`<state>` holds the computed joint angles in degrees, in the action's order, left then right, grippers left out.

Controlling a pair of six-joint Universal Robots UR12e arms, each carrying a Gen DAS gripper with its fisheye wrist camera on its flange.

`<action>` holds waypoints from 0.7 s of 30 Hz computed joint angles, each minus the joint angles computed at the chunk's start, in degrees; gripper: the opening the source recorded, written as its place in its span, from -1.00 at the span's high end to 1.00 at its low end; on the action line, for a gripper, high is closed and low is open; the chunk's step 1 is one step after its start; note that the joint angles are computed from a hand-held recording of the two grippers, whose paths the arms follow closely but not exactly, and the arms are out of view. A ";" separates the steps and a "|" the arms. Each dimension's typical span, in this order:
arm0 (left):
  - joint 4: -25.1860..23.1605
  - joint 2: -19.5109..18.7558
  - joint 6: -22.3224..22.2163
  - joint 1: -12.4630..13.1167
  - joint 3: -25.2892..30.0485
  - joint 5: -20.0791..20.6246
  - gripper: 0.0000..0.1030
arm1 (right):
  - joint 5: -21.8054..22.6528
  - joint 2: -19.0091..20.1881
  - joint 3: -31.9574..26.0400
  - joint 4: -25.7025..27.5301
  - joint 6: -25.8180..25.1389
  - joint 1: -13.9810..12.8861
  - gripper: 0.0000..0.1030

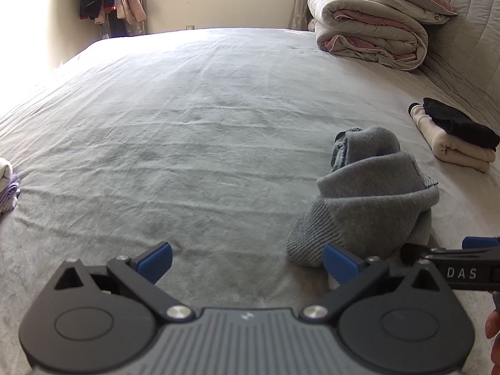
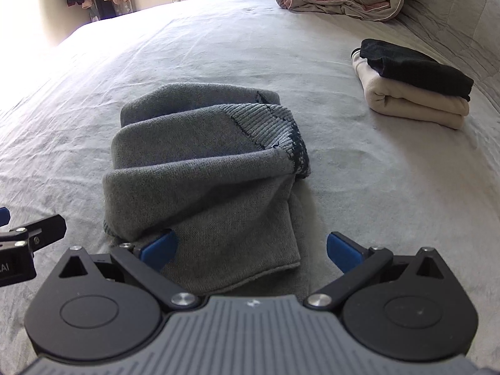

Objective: Fold clothes
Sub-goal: 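Close the left gripper on the sweater's bunched fabric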

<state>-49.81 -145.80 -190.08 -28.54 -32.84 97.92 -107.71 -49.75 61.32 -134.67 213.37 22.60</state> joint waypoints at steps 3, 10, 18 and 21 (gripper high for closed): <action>0.12 -1.12 0.23 0.30 0.99 -1.68 -0.99 | 2.97 0.14 1.22 -0.97 0.70 -0.82 -1.00; -0.81 -3.07 0.32 0.49 3.10 -4.50 -0.99 | 5.68 -0.38 4.46 -5.65 -0.98 -1.44 -1.00; -2.15 -3.97 -1.70 0.73 4.15 -6.37 -0.99 | 3.24 -0.33 6.12 -9.95 -3.59 -0.72 -1.00; -2.76 -4.10 -2.59 0.80 4.30 -6.75 -0.99 | 3.19 -0.53 6.55 -10.78 -4.03 -0.60 -1.00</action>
